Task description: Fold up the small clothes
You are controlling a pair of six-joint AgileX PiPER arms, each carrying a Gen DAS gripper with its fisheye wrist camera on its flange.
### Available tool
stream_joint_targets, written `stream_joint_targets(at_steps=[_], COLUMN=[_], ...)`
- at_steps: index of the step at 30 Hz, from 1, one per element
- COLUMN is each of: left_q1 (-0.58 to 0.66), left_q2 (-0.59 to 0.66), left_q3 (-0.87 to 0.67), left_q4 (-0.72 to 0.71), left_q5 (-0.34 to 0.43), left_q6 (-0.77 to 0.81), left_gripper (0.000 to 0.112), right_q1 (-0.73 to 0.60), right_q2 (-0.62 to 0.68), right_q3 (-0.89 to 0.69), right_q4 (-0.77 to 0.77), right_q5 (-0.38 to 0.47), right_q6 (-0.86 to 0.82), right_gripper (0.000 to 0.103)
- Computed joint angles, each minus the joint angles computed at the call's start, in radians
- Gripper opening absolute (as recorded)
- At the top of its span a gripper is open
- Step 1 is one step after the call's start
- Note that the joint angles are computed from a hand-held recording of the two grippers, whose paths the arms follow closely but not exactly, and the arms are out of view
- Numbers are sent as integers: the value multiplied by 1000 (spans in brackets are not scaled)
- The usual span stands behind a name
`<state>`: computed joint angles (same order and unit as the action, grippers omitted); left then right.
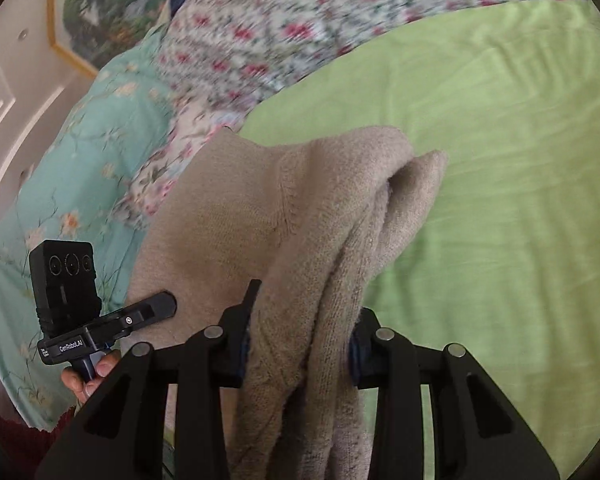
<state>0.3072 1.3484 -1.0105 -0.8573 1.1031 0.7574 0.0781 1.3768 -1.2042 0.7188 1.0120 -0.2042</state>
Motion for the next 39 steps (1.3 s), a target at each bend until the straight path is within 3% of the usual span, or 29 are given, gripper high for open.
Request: stream_joint_targets(at_steps=[4, 7, 10, 14, 16, 22, 23, 26, 27, 31, 37, 39], left_q1=[89, 121, 153, 231, 259, 197, 180, 131, 116, 59, -22, -33], left_q2=[38, 64, 82, 71, 67, 111, 123, 143, 133, 98, 102, 83], left_q3=[60, 102, 106, 82, 61, -20, -29, -51, -52, -33, 4, 13], left_q4=[-11, -7, -27, -41, -56, -13, -11, 7, 19, 70, 139, 166], left_q5=[10, 2, 35, 75, 83, -42, -53, -81, -94, -150, -228, -238], left_q6=[63, 97, 111, 124, 123, 16, 1, -38, -44, -45, -98, -119], left_gripper=[51, 58, 68, 76, 76, 74, 71, 59, 57, 53, 54, 54], right_q1=[79, 101, 89, 53, 36, 50, 63, 123, 127, 112, 51, 25], right_q2=[31, 37, 31, -5, -21, 109, 136, 248, 253, 128, 148, 155], right_q3=[4, 17, 28, 17, 3, -182, -200, -307, -317, -238, -136, -112], right_q4=[-42, -86, -97, -149, -170, -213, -218, -286, -298, -273, -256, -210], right_q5=[-46, -62, -39, 3, 0, -22, -24, -23, -16, -142, -124, -118], right_q6=[38, 70, 92, 138, 153, 210, 222, 283, 297, 244, 252, 234], right_gripper=[37, 40, 47, 66, 67, 66, 62, 17, 11, 10, 11, 17])
